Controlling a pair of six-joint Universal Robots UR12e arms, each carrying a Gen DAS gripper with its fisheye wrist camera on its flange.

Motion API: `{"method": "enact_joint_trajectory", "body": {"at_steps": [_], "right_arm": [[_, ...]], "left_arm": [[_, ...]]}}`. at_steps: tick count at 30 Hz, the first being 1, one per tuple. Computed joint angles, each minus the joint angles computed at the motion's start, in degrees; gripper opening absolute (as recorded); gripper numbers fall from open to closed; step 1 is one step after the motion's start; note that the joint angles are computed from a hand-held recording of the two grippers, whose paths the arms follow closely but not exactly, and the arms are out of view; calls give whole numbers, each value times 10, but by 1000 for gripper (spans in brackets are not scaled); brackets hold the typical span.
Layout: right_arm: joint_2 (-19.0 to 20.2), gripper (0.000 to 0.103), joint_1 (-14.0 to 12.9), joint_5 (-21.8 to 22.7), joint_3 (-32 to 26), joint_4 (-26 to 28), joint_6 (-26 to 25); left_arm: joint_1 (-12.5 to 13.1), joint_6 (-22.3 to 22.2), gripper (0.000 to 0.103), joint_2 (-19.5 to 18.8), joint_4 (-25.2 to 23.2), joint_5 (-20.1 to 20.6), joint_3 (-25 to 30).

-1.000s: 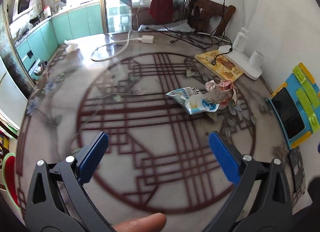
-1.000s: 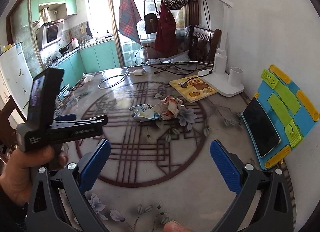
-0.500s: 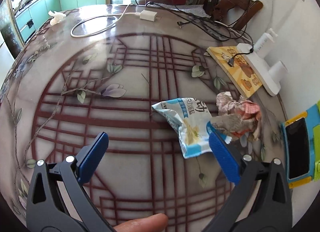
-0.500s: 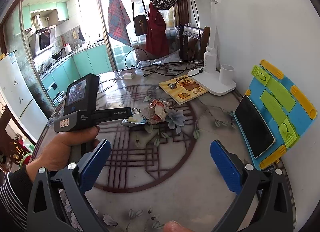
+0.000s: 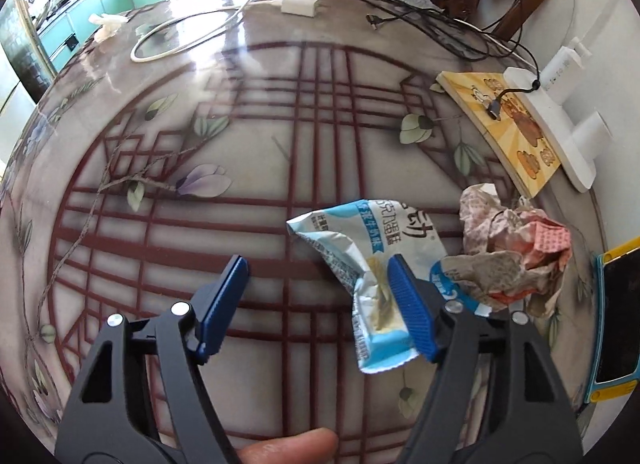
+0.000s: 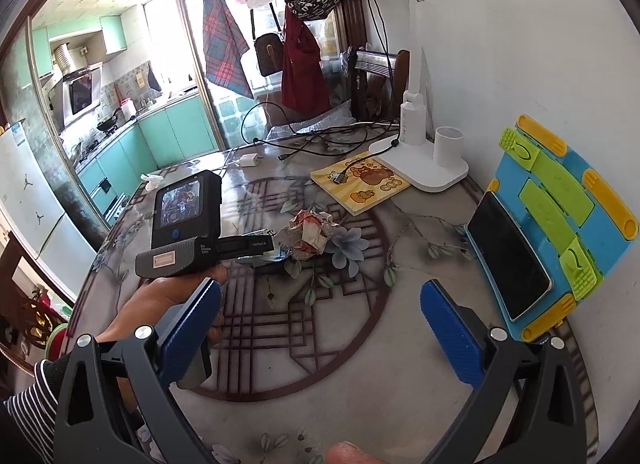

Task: Collect trash
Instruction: 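Grasp the blue-and-white snack wrapper with the left tool, then grasp the crumpled pink-and-beige paper with the right tool while the left tool holds the wrapper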

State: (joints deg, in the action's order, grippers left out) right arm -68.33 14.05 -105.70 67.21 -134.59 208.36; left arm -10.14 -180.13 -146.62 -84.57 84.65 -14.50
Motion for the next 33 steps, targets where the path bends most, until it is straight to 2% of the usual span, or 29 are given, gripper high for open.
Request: {"method": "enact_joint_trajectory", "body": {"at_steps": [2,4,6,7,11,19,26,33], "right_arm": [[2,97,-2,0,-3,4,2],[6,97,-2,-3,-9,10,1],[12,97,-3,-6,-16,17,-1],[16,97,-3,-9,-19,21,-1],[34,97,-6,-4,-39,38,-6],[60,97,-8,7,-64,67,-23],[82,97,-7,2,-87,65,-47],[129,97,-15,16,-150,95,-53]], "left_arm": [[-1,4,69,-6,-1,1,9],[-4,6,54,-5,10,8,6],[-3,9,25,-5,13,-4,6],[-2,11,20,-8,9,-13,11],[2,13,15,-5,11,-35,6],[17,25,11,24,57,-63,-51],[29,46,10,57,108,-65,-103],[43,85,10,107,171,-60,-183]]}}
